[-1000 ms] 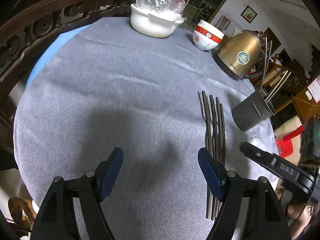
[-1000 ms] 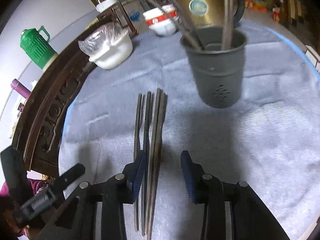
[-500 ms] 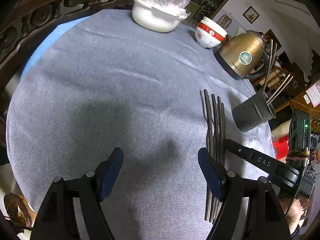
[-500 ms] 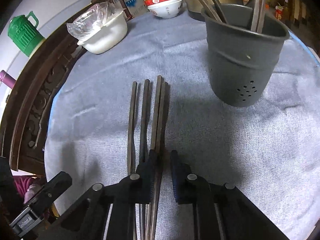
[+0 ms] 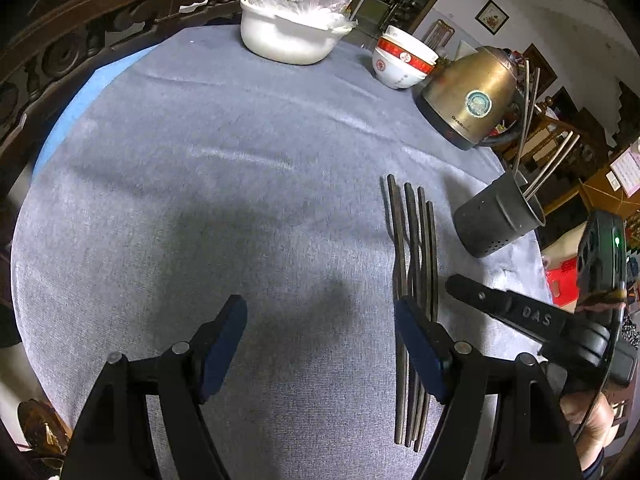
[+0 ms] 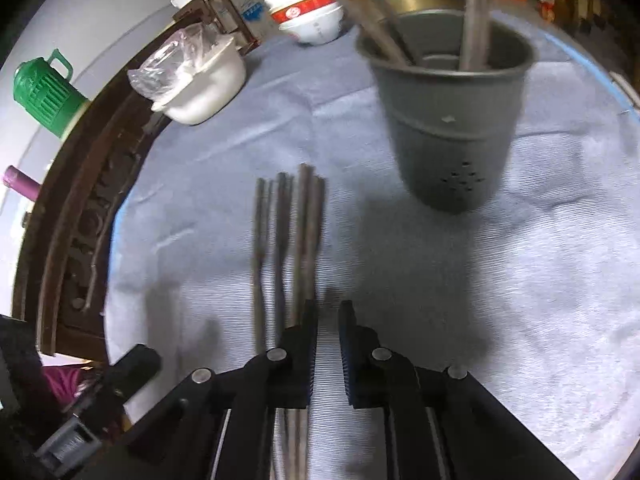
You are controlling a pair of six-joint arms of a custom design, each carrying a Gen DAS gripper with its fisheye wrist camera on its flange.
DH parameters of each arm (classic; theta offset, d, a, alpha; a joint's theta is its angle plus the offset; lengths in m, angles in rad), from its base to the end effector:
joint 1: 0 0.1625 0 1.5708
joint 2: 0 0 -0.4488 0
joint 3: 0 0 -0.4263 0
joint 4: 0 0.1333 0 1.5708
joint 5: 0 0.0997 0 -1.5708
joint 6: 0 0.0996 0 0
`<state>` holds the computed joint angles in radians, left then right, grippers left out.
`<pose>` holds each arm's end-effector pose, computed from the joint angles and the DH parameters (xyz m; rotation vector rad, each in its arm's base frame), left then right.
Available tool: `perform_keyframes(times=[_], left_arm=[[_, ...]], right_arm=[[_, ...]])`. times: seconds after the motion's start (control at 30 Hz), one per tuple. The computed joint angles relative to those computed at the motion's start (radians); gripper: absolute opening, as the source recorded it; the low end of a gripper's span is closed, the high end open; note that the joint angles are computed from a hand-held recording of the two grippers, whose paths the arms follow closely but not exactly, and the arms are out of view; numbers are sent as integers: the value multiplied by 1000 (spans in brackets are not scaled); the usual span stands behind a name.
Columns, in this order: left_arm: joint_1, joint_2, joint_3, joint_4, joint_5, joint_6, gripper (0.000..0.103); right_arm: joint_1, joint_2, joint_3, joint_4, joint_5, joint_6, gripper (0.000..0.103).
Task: Organize utensils
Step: 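Lower the right gripper onto a dark chopstick and close on it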
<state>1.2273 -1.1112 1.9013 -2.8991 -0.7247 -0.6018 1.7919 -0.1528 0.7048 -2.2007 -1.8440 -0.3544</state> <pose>-0.0126 -0.6524 0.2563 -0.6054 2.3448 -1.0827 0.3042 -0.8678 -0.0806 0.7977 -2.7494 0.0851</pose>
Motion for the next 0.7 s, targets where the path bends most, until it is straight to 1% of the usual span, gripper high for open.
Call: perform_keyframes(times=[0.13, 0.2, 0.3, 0.4, 0.43, 0.47, 0.53, 0.6, 0.67, 0.7], left_arm=[[0, -2, 1, 23, 4, -14, 77], [-1, 0, -3, 27, 6, -11, 77], [1, 6, -16, 38, 3, -4, 77], [4, 14, -38, 56, -7, 4, 77], [6, 20, -50, 63, -12, 12, 77], [8, 26, -61, 71, -14, 16, 77], [9, 36, -81, 89, -19, 20, 77], [13, 51, -108, 105, -28, 30, 77], [18, 63, -138, 148, -37, 22, 77], [22, 70, -152, 158, -48, 20, 77]], right_arm=[[5, 36, -45, 28, -16, 4, 14], [6, 30, -30, 8, -18, 3, 13], [7, 30, -34, 16, -28, -5, 11], [9, 35, -52, 33, -67, -17, 11], [10, 41, -67, 48, -90, -11, 12], [8, 46, -80, 55, -96, -5, 13], [2, 54, -99, 73, -81, 5, 15], [1, 58, -102, 60, -76, 5, 15], [2, 61, -103, 44, -83, 1, 13], [1, 59, -99, 41, -86, 0, 10]])
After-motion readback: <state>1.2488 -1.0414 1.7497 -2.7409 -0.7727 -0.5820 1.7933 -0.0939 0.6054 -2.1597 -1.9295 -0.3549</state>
